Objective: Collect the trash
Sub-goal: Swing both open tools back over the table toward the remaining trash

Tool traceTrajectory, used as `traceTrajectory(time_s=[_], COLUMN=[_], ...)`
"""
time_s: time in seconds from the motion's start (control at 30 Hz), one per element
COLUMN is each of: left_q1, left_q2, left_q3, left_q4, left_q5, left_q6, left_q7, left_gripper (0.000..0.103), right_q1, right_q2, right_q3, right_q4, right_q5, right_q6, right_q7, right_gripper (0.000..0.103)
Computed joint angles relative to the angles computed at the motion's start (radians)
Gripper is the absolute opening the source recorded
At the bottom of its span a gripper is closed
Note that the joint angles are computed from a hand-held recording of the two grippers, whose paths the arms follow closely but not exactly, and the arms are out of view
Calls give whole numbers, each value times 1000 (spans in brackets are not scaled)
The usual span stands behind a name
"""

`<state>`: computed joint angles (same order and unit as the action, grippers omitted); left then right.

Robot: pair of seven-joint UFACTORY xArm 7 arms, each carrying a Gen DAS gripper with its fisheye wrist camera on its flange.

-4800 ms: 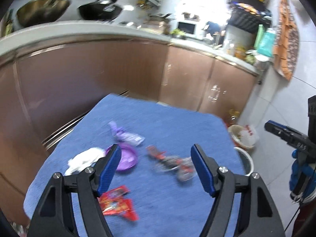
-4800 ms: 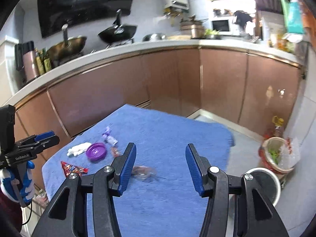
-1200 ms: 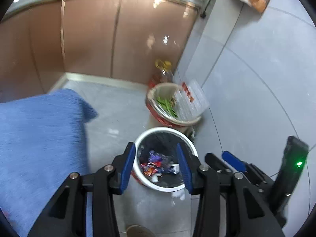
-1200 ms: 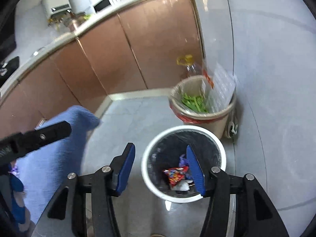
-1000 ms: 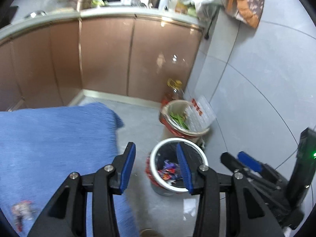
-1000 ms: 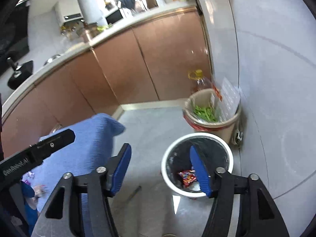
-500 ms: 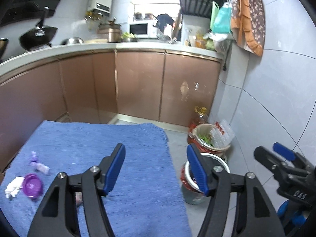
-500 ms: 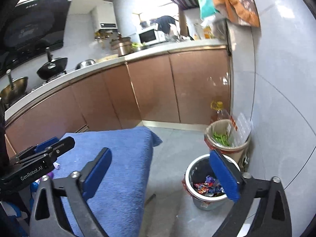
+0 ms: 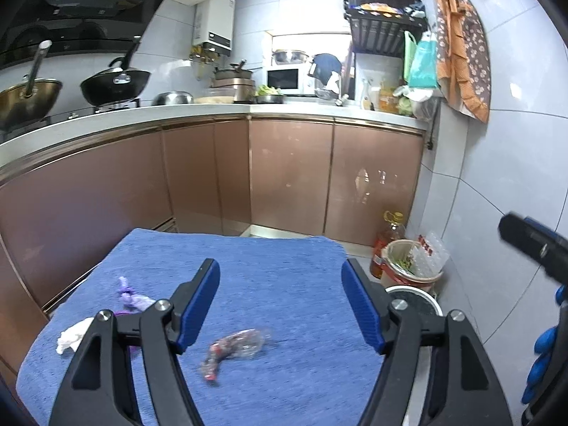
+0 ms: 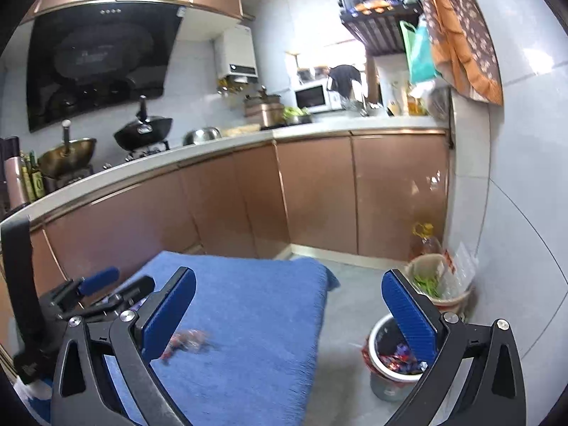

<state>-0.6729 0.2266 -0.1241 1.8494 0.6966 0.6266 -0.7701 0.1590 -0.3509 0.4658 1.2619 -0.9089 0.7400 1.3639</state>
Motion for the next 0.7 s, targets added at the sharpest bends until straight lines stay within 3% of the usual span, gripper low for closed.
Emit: traceTrajectory(time_s=[0.13,0.4,0.6,0.7], left_q1=[54,215,348,411], left_q2=[-84,-202,-240,-221], left_q3=[-6,-27,3,28], left_q4=[-129,-351,-439,-442], left_q5=[-38,-211,-278,-366], left_q6=[-46,-121,-128,-105], left_q7=[-9,106,199,302], left_gripper=[70,70,70,70], right_q1=[12,130,213,242], right_q2=[54,220,368,460], right_q3=[18,-30,-109,-140], right_q4=[57,172,241,292], right_q5=[-18,43,196,304], right_q6=[11,41,-30,-67], right_q7=[-9,-59,-143,-220], right_gripper=[103,103,103,99])
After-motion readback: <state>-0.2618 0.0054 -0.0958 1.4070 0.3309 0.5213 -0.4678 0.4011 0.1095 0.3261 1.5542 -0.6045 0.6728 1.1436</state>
